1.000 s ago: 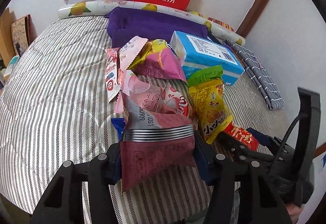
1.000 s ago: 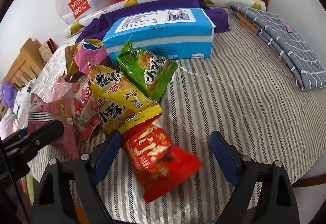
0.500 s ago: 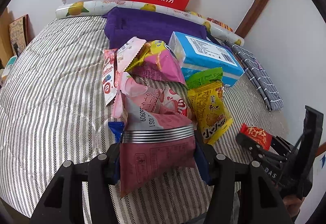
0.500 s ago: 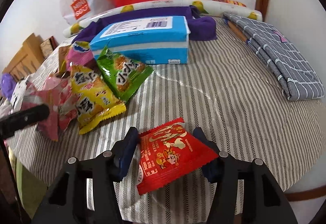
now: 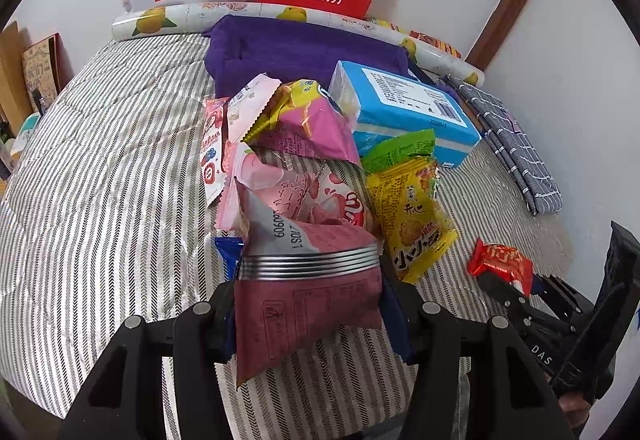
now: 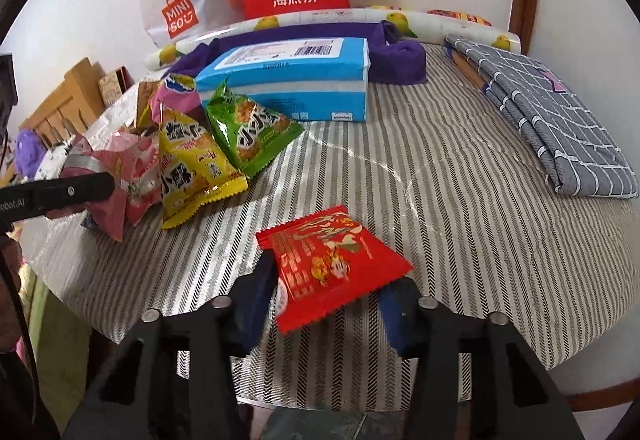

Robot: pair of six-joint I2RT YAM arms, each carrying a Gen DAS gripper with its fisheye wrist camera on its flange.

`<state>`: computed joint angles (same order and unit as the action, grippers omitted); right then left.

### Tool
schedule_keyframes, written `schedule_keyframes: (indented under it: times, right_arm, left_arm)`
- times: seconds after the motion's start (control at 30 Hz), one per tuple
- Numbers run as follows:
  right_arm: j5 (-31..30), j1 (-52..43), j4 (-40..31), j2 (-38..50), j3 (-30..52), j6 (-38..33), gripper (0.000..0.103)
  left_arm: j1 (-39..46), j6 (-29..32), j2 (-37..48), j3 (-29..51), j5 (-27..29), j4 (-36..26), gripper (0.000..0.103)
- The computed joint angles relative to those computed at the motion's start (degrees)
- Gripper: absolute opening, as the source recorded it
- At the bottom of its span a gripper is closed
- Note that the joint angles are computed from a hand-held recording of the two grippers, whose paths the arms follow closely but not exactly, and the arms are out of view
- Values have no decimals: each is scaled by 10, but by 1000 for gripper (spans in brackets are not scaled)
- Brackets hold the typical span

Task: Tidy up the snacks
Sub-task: 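Lift both held snacks and carry them over the purple towel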

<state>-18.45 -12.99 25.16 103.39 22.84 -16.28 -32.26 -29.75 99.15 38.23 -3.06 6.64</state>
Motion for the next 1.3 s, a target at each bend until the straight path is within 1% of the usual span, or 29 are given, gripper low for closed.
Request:
schedule_keyframes:
  times: [0.03,0.07,0.1,0.3,0.4,0.53,0.67,0.77,0.9,1.07,1.3]
  right_arm:
    - [-8,-3,-3,-3,1,0,43]
    - [-13,-3,-3,-7,0,1,37]
    - [-19,-4,-6,-11,0,0,37]
    - [-24,0,-19,-32,3,2,37]
    - [-36,-5,-32,-49,5,4,37]
    - [-39,-4,-52,-97,2,6,37]
    - [-47,-7,-88,-152,13,13,37]
    - [-49,-6,-115,-180,32,22,37]
    - [-45,3,-144,-190,69,37,37]
    - [-29,27,-168,-172,126,57,37]
    - [-8,55,-189,-123,219,75,37]
  left_arm:
    - [-1,-1,-9,-1,0,-4,54]
    - [-1,-1,-14,-2,0,-8,54]
    - [-2,-1,-24,-2,-1,-14,54]
    - [-4,-3,-66,6,-11,-53,54]
    - [1,1,-88,12,-8,-69,54]
    - [6,5,-105,33,-11,-94,54]
    - [11,14,-110,60,-13,-115,54]
    - [19,21,-105,85,-5,-128,54]
    - [26,32,-89,127,-1,-146,54]
    - [39,50,-60,185,6,-166,54]
    - [68,73,3,278,30,-189,54]
